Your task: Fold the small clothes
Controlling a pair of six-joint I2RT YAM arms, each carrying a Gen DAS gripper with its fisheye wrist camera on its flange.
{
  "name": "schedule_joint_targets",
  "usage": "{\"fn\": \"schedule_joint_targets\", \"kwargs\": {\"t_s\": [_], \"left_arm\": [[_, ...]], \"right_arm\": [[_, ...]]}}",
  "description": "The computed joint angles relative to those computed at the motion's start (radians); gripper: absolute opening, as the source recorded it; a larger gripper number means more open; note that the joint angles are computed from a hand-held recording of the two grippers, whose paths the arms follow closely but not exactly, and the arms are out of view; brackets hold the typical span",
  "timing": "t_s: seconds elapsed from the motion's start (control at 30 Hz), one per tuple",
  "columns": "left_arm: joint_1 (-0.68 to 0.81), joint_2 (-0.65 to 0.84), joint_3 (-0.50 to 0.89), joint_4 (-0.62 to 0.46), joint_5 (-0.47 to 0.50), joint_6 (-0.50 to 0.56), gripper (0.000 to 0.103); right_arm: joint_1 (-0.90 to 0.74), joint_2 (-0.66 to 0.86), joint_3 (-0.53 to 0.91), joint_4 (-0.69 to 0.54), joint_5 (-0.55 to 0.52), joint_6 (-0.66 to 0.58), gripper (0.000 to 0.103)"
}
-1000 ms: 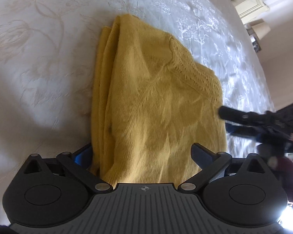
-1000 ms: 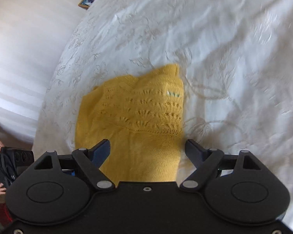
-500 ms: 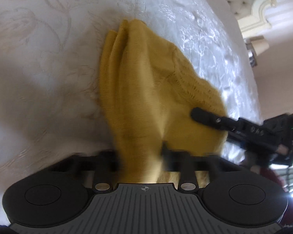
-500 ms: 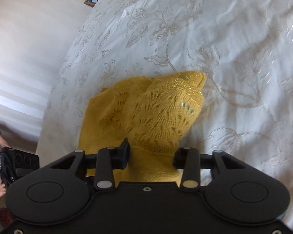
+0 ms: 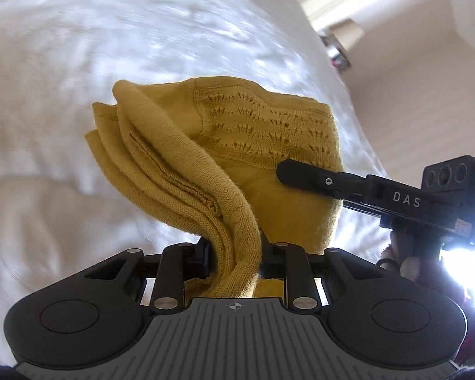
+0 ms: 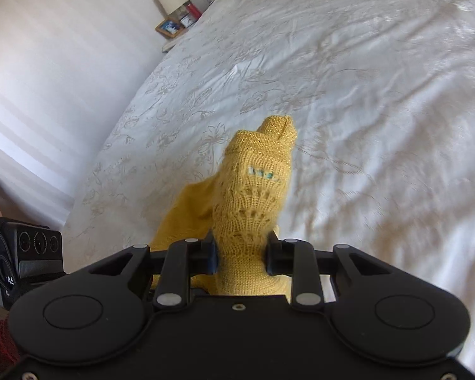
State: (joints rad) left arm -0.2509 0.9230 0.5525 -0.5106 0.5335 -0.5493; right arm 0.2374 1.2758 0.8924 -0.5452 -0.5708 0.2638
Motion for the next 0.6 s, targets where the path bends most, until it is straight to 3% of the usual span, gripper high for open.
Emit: {"fn": "schedule_joint_targets", "kwargs": {"t_s": [0.2, 0.33, 0.4, 0.5, 0.53, 0.6], "left_arm": [[-0.35, -0.051, -0.007, 0.068, -0.22, -0.253, 0.024], [-0.541, -0.043, -0.014, 0.092, -0.376, -0.389, 0.024], [-0.632, -0.025, -0.037, 0.104, -0.468, -0.479, 0.025], [-0.711, 0.127, -0.041, 0.045, -0.51, -0.624, 0.025], [-0.728, 0.186, -0.051, 0.028, -0.497, -0.684, 0.025], [-0.774, 0.19, -0.12, 0.084, -0.486, -0.786, 0.026]], "right_arm": [[-0.19, -0.183, -0.048, -0.232, -0.123, -0.157, 0.038], [-0.361, -0.192, -0.058, -0.358, -0.171, -0.367, 0.038], [-0.423, -0.159, -0.076, -0.355, -0.102, -0.453, 0.04], [-0.422, -0.123, -0.14, -0.248, 0.172, -0.547, 0.045], [-0.439, -0.109, -0.152, -0.232, 0.21, -0.577, 0.045], [-0.526, -0.105, -0.161, -0.248, 0.172, -0.641, 0.045]]}}
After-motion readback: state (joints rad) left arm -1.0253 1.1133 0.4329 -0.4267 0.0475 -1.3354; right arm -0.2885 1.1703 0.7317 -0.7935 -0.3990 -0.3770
